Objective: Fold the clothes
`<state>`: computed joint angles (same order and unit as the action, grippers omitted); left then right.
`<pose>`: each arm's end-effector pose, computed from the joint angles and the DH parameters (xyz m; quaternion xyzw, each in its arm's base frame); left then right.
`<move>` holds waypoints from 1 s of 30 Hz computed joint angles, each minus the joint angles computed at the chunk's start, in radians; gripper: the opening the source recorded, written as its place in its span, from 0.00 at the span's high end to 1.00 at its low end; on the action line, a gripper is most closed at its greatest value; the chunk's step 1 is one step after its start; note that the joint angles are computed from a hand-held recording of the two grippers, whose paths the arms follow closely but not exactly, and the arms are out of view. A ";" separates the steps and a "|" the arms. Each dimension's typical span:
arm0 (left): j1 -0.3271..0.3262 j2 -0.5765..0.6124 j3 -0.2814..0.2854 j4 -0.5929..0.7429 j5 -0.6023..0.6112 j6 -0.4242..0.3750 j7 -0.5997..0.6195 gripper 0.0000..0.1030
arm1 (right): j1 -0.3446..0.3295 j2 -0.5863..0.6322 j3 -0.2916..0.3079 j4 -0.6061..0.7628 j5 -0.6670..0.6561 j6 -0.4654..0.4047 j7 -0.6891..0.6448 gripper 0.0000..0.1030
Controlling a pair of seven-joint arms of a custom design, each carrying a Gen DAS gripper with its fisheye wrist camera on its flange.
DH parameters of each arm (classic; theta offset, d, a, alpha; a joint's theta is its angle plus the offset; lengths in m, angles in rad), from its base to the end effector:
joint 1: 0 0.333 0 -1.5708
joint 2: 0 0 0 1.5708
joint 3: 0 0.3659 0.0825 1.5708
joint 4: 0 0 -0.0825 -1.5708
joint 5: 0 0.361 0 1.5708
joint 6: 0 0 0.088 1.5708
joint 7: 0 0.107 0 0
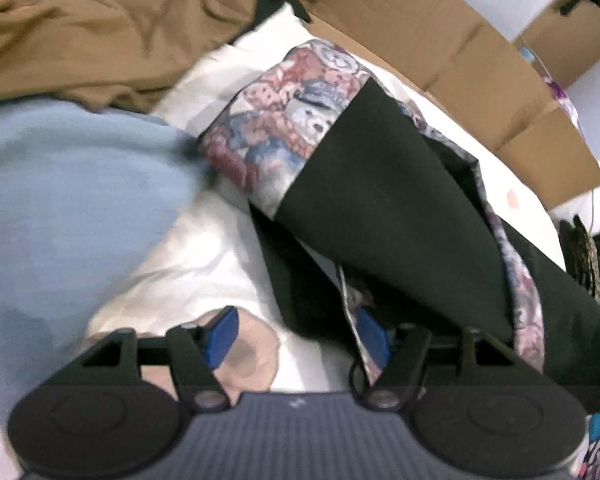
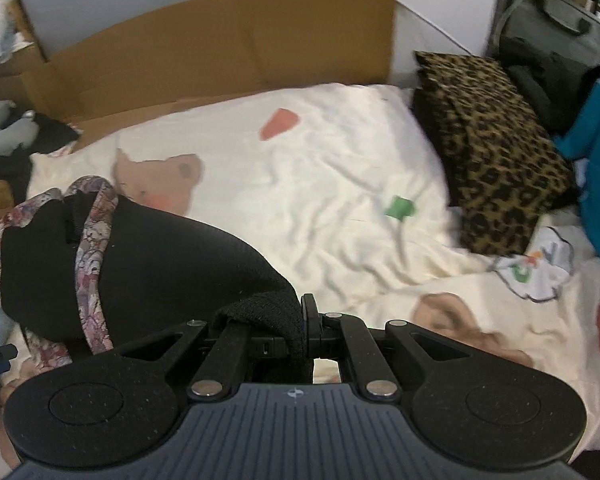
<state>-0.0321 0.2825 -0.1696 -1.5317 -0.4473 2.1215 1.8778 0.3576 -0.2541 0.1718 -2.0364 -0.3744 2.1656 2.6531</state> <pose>0.6537 -0.1369 0.5866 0.5645 -0.7794 0.2688 0.0404 0.4173 0.2402 0.6477 -0.5336 0.8030 -0.1885 0.1872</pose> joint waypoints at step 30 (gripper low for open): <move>0.013 0.145 -0.040 0.126 -0.062 -0.006 -0.051 0.37 | 0.042 0.077 -0.036 0.072 0.251 -0.034 -0.293 0.52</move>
<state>-0.0187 0.4272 -0.2093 -1.4054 -0.5089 2.1159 1.8271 0.4000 -0.1770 0.1358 -1.9643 -0.1230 2.1318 2.3597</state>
